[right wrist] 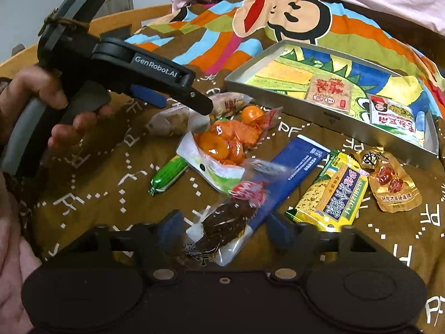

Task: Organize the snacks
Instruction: 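Grasp the clear pastry packet with the left tool while the right closes on the brown meat packet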

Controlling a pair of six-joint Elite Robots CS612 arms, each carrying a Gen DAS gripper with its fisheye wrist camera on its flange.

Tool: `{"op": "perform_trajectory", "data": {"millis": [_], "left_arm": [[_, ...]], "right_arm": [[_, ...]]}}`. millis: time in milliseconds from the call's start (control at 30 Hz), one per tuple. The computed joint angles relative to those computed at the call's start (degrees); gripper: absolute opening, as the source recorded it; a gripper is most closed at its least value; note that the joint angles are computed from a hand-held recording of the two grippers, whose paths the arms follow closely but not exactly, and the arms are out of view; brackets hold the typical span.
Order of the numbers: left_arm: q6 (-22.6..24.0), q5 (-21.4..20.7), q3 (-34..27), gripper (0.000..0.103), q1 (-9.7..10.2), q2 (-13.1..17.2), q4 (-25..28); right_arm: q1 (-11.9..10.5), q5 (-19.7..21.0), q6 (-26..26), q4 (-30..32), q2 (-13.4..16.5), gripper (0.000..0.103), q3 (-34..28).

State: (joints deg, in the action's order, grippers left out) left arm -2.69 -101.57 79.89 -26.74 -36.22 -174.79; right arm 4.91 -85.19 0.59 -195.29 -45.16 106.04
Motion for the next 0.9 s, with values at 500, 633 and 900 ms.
{"op": "perform_trajectory", "data": {"millis": [500,633,900], "left_arm": [[-4.45,-1.04,0.52,0.042,0.07,-0.73,5.97],[-4.91,-0.58,1.62,0.042,-0.09,-1.4,5.15],[-5.97,0.27,6.73,0.042,-0.61,-5.18,6.74]], "right_arm": [[0.1,-3.34,2.95,-1.63,0.16,0.049,0.16],[0.01,-3.18,3.32,-1.96,0.18,0.049,0.29],[0.07,-3.52,3.68,-3.61,0.34,0.049,0.44]]}}
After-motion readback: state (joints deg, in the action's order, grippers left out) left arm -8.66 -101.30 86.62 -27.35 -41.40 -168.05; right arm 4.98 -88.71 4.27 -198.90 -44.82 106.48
